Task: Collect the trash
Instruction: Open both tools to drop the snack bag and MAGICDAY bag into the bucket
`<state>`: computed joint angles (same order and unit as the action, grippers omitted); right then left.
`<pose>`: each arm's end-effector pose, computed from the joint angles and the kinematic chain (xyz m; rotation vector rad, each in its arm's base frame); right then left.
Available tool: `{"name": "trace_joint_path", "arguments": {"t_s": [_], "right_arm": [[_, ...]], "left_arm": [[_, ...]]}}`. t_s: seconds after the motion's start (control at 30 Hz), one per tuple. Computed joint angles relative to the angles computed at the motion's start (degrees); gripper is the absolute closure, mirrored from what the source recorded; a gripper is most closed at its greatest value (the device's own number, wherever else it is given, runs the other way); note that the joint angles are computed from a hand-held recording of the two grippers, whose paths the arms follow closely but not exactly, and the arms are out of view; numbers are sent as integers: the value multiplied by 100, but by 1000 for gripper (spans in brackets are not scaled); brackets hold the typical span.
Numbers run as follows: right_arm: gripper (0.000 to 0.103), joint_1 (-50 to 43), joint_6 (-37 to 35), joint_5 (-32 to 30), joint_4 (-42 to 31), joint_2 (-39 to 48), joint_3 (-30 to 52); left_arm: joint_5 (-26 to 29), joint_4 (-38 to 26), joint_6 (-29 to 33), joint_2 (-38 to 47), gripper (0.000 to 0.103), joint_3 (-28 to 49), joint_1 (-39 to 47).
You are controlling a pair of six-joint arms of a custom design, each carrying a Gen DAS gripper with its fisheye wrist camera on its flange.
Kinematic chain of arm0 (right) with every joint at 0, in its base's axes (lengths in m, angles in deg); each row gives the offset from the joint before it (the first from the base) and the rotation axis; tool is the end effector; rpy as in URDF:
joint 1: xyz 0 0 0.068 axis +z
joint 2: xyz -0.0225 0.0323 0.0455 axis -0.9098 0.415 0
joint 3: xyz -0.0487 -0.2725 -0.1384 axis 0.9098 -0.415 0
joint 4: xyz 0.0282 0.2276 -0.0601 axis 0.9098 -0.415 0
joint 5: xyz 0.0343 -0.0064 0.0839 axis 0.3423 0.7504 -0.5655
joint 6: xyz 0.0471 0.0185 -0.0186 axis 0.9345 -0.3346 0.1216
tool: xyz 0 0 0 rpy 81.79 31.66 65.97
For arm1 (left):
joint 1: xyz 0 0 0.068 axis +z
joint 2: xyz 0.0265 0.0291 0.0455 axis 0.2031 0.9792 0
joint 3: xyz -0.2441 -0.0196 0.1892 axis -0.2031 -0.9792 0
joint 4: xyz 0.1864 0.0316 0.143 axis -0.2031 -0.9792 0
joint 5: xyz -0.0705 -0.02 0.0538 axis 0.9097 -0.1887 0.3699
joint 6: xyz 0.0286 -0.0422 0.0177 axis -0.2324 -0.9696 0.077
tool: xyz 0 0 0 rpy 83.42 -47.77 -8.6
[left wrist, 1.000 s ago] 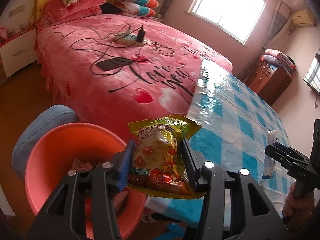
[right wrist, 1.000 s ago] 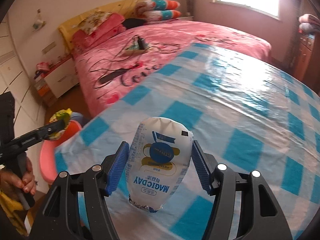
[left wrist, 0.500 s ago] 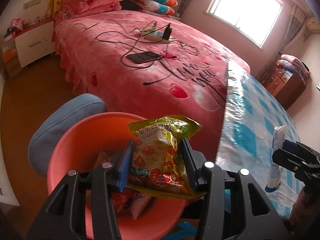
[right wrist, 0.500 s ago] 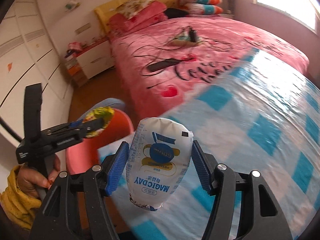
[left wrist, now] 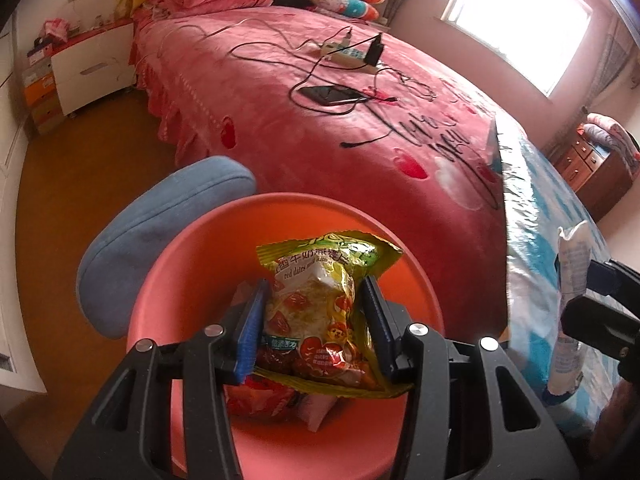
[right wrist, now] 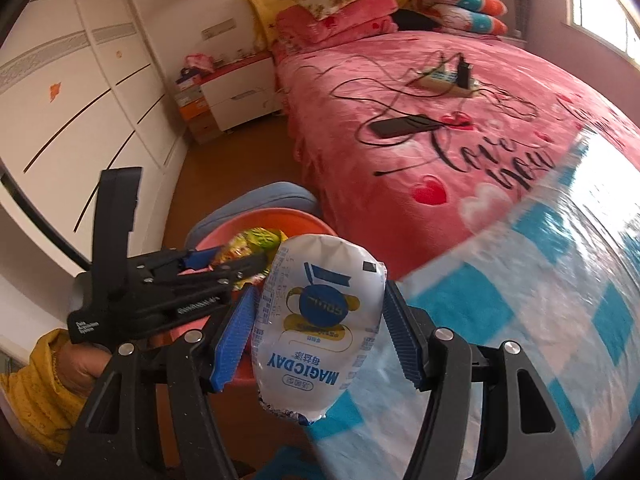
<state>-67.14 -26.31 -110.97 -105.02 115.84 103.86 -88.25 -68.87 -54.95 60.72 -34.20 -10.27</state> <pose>0.2644 0.0098 0.2188 -0.6392 2.4277 0.5035 0.2462 -0.0974 0.1368 -0.1707 2.4988 -0.3094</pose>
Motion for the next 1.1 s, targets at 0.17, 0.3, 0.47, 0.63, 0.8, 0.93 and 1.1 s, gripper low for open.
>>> {"name": "trace_joint_path", "arguments": {"t_s": [0.17,0.3,0.47,0.63,0.8,0.93,1.1], "right_arm": [[39,457,178,102,187,115,-3],[29,635,269,108,221,368,78],[17,229,458,-180,307,235,-6],[12,-562,389,-398,289,-209,-100],[11,-1496,195,-627,93,-373,-38],[11,-2325,-82,-867,39,-325,-12],[11,-3286,-409,-1260,-85,-104,101]], "left_arm": [[76,140,12,72,54,-160,208],[-68,60,19,146,43,-157,294],[-217,-53,-46,-50,22,-168,497],[-294,-260,-127,-205,20,-49,483],[-690,-605,-114,-327,14,247,40],[-1030,-888,-93,-548,10,545,-392],[-1329,-992,-81,-733,5,856,-889]]}}
